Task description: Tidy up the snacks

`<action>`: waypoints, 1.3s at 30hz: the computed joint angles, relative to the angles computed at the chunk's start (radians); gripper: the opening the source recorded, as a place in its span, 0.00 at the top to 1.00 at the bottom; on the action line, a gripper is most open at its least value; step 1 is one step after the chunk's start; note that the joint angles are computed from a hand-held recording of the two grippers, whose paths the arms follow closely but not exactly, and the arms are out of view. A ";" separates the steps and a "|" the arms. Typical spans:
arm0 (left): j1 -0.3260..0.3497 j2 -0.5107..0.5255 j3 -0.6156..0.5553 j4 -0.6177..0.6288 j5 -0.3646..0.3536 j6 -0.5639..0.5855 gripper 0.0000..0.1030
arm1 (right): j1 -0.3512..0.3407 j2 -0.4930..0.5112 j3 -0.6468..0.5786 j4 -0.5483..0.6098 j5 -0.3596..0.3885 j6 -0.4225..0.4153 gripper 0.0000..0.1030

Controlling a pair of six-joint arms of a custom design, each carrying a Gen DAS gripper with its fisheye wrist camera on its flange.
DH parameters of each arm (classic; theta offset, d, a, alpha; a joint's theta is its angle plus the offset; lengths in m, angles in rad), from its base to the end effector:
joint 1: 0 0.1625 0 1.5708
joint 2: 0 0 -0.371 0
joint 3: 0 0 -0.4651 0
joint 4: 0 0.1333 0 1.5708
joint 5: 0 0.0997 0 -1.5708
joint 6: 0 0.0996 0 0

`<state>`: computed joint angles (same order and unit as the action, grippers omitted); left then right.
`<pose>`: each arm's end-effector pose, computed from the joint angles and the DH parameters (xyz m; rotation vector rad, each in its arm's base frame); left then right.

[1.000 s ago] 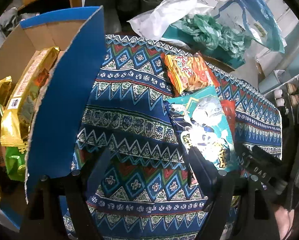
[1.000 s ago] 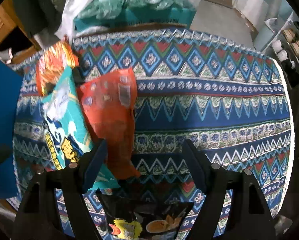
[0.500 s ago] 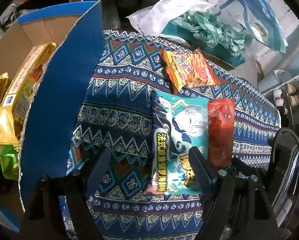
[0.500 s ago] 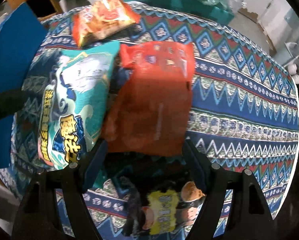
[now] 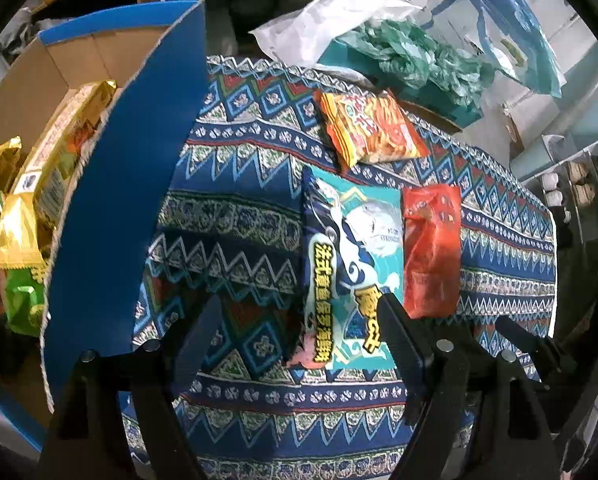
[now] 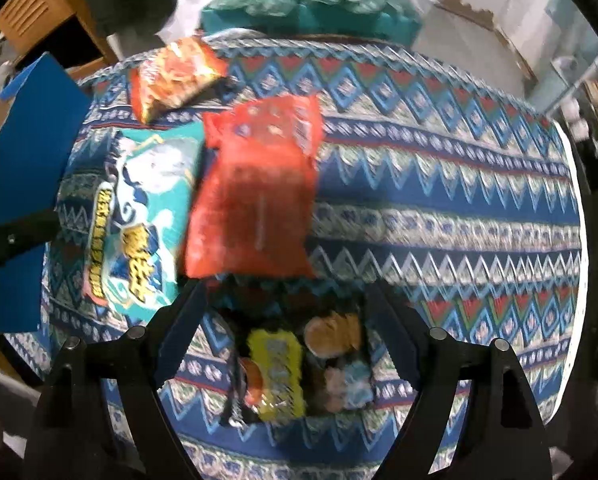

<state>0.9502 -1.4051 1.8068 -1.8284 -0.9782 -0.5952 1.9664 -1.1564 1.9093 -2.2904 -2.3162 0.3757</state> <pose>-0.1813 -0.5785 0.2505 0.0889 2.5589 -0.2947 0.2865 -0.5154 0.1076 0.0398 -2.4198 0.3186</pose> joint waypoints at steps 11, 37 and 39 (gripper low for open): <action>-0.033 -0.017 0.047 0.042 -0.013 0.000 0.21 | -0.008 -0.105 0.113 0.052 0.077 0.094 0.20; -0.035 0.003 0.057 0.047 -0.028 0.007 0.21 | -0.023 0.005 0.078 0.015 0.026 0.078 0.20; -0.034 0.011 0.054 0.038 -0.026 0.009 0.21 | -0.033 0.005 0.055 0.010 0.043 0.078 0.21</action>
